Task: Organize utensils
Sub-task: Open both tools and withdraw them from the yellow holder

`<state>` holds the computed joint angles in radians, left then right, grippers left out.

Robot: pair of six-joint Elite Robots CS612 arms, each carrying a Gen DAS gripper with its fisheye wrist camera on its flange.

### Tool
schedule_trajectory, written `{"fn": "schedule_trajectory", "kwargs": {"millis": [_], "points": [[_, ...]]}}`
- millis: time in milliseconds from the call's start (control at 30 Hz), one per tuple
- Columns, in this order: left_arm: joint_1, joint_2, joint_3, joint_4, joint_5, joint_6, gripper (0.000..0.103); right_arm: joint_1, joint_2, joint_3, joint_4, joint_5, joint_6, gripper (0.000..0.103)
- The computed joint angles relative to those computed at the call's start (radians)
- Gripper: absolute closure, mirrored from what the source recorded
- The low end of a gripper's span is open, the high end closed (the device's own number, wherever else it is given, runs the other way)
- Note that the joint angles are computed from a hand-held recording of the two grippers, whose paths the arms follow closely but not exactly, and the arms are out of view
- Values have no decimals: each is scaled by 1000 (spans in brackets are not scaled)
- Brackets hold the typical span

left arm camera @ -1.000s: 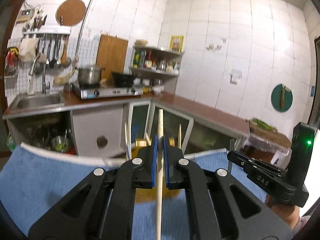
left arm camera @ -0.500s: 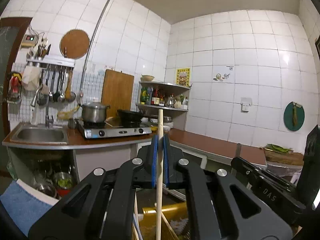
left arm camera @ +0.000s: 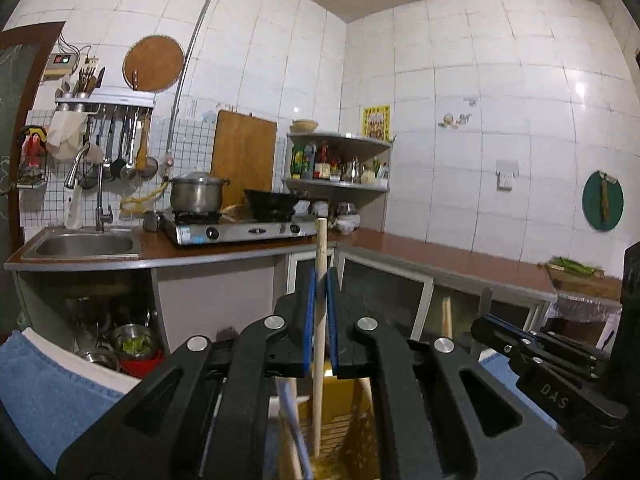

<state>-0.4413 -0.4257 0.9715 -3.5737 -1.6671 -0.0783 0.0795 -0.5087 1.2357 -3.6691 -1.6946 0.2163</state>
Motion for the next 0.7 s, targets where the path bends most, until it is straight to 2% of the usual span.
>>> {"fn": "schedule_trajectory", "kwargs": {"millis": [200,467,500,533,567,633,700], "points": [[4,-15,41,36,-5,26,99,6,-1,17,21,2,-50,98],[5,-77,113,109,17,39,96,2,-51,58,122,12,-21,97],[6,-89,127,112,22,42,89,3,-59,66,132,11,-21,94],[7,-102,142,111,29,42,74,3,-69,78,141,10,-18,79],[7,-112,156,104,38,40,66,4,-82,93,146,-1,-10,62],[8,-141,199,80,64,30,45,8,-102,119,146,-25,-11,59],[11,-166,236,76,68,21,34,14,-123,145,156,-53,-15,59]]}}
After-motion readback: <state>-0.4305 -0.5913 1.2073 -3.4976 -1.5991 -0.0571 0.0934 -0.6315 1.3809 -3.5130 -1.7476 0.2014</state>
